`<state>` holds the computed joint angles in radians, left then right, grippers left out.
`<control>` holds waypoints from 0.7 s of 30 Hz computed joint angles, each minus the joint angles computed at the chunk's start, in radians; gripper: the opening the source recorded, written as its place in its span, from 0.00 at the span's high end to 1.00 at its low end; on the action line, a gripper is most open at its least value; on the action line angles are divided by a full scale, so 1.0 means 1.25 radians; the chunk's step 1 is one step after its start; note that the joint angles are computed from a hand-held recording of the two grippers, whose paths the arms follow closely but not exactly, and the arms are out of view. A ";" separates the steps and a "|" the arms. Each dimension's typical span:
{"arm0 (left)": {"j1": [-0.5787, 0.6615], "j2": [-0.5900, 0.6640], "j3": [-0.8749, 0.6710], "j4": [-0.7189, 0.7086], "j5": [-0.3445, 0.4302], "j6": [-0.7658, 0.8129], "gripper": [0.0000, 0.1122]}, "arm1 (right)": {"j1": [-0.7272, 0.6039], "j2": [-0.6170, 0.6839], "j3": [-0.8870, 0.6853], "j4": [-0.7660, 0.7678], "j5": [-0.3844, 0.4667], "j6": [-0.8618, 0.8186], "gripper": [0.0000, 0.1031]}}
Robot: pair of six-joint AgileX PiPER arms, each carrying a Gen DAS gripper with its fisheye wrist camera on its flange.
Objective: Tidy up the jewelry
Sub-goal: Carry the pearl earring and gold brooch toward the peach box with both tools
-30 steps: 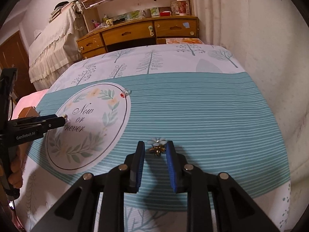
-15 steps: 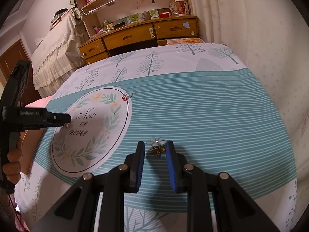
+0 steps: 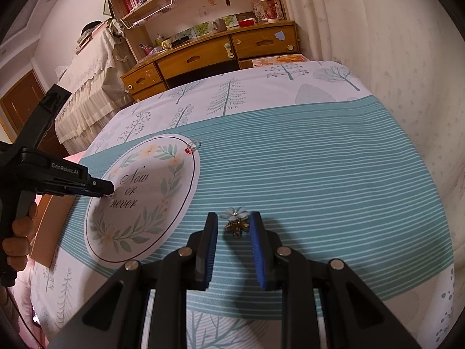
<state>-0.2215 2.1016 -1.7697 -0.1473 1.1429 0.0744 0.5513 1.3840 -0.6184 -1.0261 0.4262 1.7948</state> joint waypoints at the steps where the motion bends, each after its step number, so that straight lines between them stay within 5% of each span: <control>1: 0.003 0.006 -0.011 -0.005 0.010 -0.008 0.81 | -0.003 0.000 0.002 -0.003 -0.004 0.002 0.78; 6: 0.020 0.029 -0.050 -0.048 0.050 -0.026 0.81 | -0.006 -0.001 0.004 -0.004 -0.008 0.002 0.78; 21: 0.014 0.004 -0.017 -0.018 0.020 -0.040 0.86 | -0.010 -0.004 0.008 -0.008 -0.015 0.001 0.81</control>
<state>-0.2046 2.1061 -1.7915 -0.1698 1.1675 0.0247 0.5392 1.3786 -0.6081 -1.0364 0.4077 1.7958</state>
